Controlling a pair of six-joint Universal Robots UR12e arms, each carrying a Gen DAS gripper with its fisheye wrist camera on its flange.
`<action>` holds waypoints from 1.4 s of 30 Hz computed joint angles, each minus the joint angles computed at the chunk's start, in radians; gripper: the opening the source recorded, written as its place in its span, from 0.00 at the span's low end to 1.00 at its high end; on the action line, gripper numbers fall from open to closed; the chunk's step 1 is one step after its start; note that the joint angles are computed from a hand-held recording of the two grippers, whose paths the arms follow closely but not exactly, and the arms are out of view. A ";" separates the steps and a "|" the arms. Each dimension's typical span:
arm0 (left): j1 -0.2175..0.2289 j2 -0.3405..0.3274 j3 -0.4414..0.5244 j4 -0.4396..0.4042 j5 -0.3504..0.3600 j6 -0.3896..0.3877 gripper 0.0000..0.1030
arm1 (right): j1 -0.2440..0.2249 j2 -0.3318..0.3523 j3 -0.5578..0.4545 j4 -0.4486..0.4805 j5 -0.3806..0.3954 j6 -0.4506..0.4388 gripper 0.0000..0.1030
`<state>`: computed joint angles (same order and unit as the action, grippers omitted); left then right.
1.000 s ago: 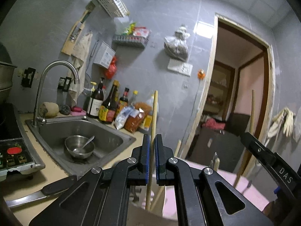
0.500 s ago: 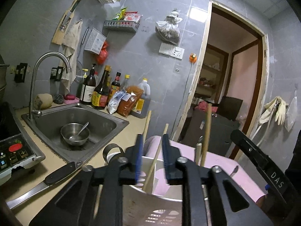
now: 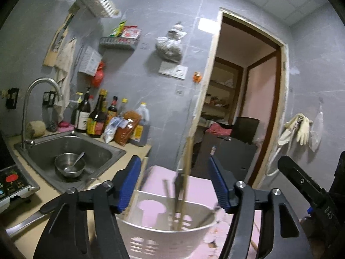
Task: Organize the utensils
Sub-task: 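Move both grippers back down to the last two chopsticks on the cloth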
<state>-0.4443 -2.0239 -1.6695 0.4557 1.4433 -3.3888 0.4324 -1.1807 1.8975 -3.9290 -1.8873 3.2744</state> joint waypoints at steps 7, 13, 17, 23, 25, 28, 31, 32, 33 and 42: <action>-0.030 0.008 -0.002 0.029 -0.032 0.024 0.87 | -0.013 -0.065 0.084 -0.041 -0.046 -0.048 1.00; -0.056 0.008 -0.007 0.005 -0.077 0.069 0.95 | -0.018 -0.116 0.159 -0.050 -0.107 -0.083 1.00; -0.076 0.006 -0.009 -0.040 -0.105 0.103 0.95 | -0.024 -0.147 0.207 -0.040 -0.143 -0.097 1.00; -0.105 -0.001 0.004 -0.146 -0.131 0.145 0.95 | -0.035 -0.181 0.262 0.000 -0.183 -0.086 1.00; -0.113 -0.006 0.009 -0.169 -0.130 0.149 0.95 | -0.038 -0.188 0.276 0.007 -0.195 -0.076 1.00; -0.128 -0.014 0.017 -0.205 -0.120 0.167 0.95 | -0.046 -0.197 0.297 0.024 -0.202 -0.062 1.00; -0.137 -0.018 0.035 -0.291 -0.126 0.190 0.95 | -0.055 -0.202 0.311 0.060 -0.205 -0.054 1.00; -0.139 -0.021 0.043 -0.326 -0.134 0.191 0.95 | -0.059 -0.205 0.316 0.076 -0.199 -0.050 1.00; -0.141 -0.022 0.049 -0.353 -0.135 0.192 0.95 | -0.067 -0.212 0.321 0.108 -0.185 -0.035 1.00; -0.152 -0.055 0.144 -0.616 -0.139 0.225 0.94 | -0.133 -0.255 0.350 0.289 -0.089 0.106 0.90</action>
